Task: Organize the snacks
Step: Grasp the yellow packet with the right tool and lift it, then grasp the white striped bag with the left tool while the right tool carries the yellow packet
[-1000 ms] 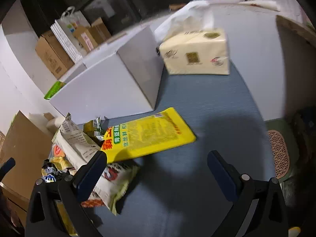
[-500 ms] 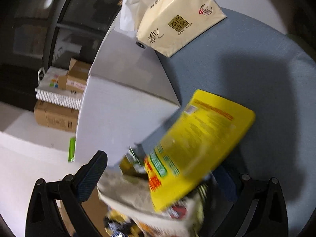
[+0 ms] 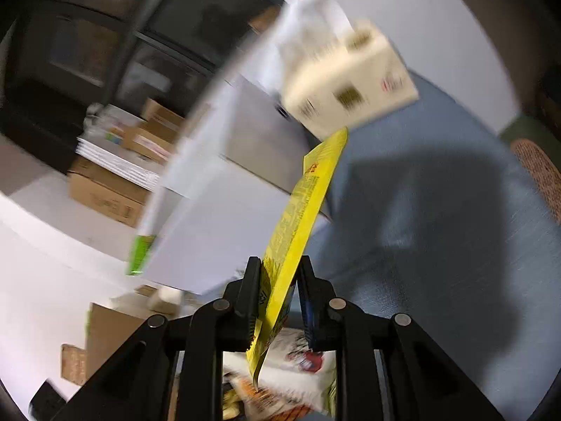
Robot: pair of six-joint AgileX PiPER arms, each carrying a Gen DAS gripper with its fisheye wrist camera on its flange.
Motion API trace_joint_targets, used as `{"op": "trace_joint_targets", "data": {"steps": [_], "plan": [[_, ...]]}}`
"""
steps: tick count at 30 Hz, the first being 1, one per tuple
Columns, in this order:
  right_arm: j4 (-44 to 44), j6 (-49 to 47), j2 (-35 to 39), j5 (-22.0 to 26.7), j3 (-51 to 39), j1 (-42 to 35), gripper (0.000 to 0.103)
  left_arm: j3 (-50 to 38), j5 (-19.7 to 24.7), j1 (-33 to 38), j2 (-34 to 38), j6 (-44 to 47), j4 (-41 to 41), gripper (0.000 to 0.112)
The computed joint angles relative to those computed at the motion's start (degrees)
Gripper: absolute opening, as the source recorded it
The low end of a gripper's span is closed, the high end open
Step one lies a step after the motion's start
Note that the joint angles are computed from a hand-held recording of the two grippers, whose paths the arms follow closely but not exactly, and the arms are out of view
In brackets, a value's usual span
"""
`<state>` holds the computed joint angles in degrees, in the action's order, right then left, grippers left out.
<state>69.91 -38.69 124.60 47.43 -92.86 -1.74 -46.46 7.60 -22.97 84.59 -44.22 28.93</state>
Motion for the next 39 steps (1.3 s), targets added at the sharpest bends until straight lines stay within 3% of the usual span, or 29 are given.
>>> {"op": "trace_joint_targets", "data": {"steps": [3, 4, 6, 8, 10, 13, 17, 18, 19, 20, 22, 28, 31, 35, 39], "plan": [[4.3, -9.2, -7.7, -1.3, 7.6, -2.4, 0.022, -9.4, 6.7, -0.5, 7.2, 11.8, -15.5, 0.103], [5.7, -12.3, -10.7, -1.3, 10.4, -3.4, 0.022, -13.2, 10.3, -0.6, 10.1, 12.5, -17.8, 0.103], [7.2, -17.7, -14.6, -2.1, 14.4, -4.7, 0.022, -18.5, 13.0, -1.1, 14.7, 10.7, -19.3, 0.103], [9.7, -22.5, -18.5, -1.6, 18.9, -6.4, 0.022, -24.8, 19.0, 0.3, 19.3, 12.5, -27.7, 0.103], [11.2, -25.9, -21.7, 0.1, 22.7, -8.7, 0.022, -28.9, 20.7, 1.6, 23.1, 13.0, -36.8, 0.103], [14.8, -28.5, -21.3, 6.3, 25.5, -12.6, 0.023, -35.4, 23.8, 2.3, 28.5, 5.1, -34.4, 0.103], [16.8, -30.7, -21.0, 4.9, 26.8, -12.5, 0.023, -44.1, 27.7, 1.9, 35.8, -3.1, -29.3, 0.099], [17.0, -30.6, -20.6, 5.4, 26.7, -12.3, 0.023, -45.2, 27.2, 1.7, 37.1, -1.5, -29.6, 0.091], [17.0, -30.7, -20.4, 6.1, 26.8, -12.5, 0.023, -46.1, 26.4, 1.7, 38.4, 2.1, -32.1, 0.052], [16.8, -30.7, -20.3, 6.6, 26.9, -12.7, 0.023, -46.5, 26.7, 2.2, 39.1, 5.9, -35.7, 0.046], [16.9, -31.0, -20.1, 7.3, 27.1, -13.0, 0.023, -43.1, 22.4, 2.0, 37.3, 9.3, -37.4, 0.038], [17.1, -31.6, -19.2, 6.4, 27.1, -12.6, 0.023, -31.5, 10.9, 1.0, 26.6, 15.1, -35.4, 0.034], [16.8, -30.0, -18.8, 5.6, 26.6, -11.4, 0.023, -29.1, 9.1, 0.9, 21.3, 19.5, -34.4, 0.034], [14.1, -27.7, -18.0, 3.8, 23.9, -8.1, 0.023, -26.4, 6.5, 3.1, 15.0, 29.7, -42.0, 0.034], [10.7, -25.1, -17.0, 1.5, 18.4, -3.8, 0.023, -29.2, 7.1, 7.7, 13.1, 29.5, -37.8, 0.034]]}}
